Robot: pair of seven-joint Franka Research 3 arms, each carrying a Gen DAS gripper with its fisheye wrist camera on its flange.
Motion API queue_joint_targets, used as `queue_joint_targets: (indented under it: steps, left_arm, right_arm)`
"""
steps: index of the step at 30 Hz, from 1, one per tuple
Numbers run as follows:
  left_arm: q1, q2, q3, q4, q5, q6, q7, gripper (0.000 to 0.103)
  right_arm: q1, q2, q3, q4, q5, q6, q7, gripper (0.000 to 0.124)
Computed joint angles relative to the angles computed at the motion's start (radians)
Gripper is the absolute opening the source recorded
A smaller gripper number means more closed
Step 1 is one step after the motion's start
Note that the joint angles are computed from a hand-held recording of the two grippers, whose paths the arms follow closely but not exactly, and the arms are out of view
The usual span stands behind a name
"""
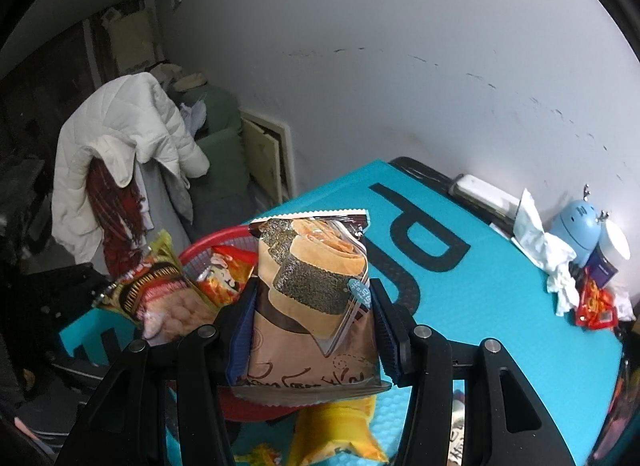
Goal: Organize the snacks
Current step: 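Open both grippers to drop the nut bag and pastry bag into the basket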
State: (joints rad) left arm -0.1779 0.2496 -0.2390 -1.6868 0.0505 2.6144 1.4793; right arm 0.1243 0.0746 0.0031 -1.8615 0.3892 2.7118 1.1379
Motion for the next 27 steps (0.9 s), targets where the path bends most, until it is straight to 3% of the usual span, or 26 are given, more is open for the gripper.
queue_joint_targets:
  steps: [2, 6, 10, 27]
  left_arm:
    - [0.007, 0.006, -0.007, 0.011, -0.023, -0.022, 0.014, 0.064]
    - [-0.017, 0.008, 0.019, 0.019, 0.048, -0.043, -0.051, 0.065]
    - [-0.016, -0.007, 0.023, 0.001, 0.076, -0.023, -0.079, 0.076]
    - [-0.002, -0.057, 0.025, -0.055, 0.085, 0.001, -0.117, 0.076]
  right_arm:
    - [-0.002, 0.008, 0.0, 0.008, 0.009, -0.007, -0.01, 0.051]
    - [-0.003, 0.015, -0.001, 0.017, 0.006, -0.021, -0.006, 0.052]
    - [-0.004, 0.018, 0.0, 0.02, 0.007, -0.028, -0.008, 0.052]
    - [0.003, 0.02, 0.009, 0.015, 0.052, -0.017, -0.067, 0.052]
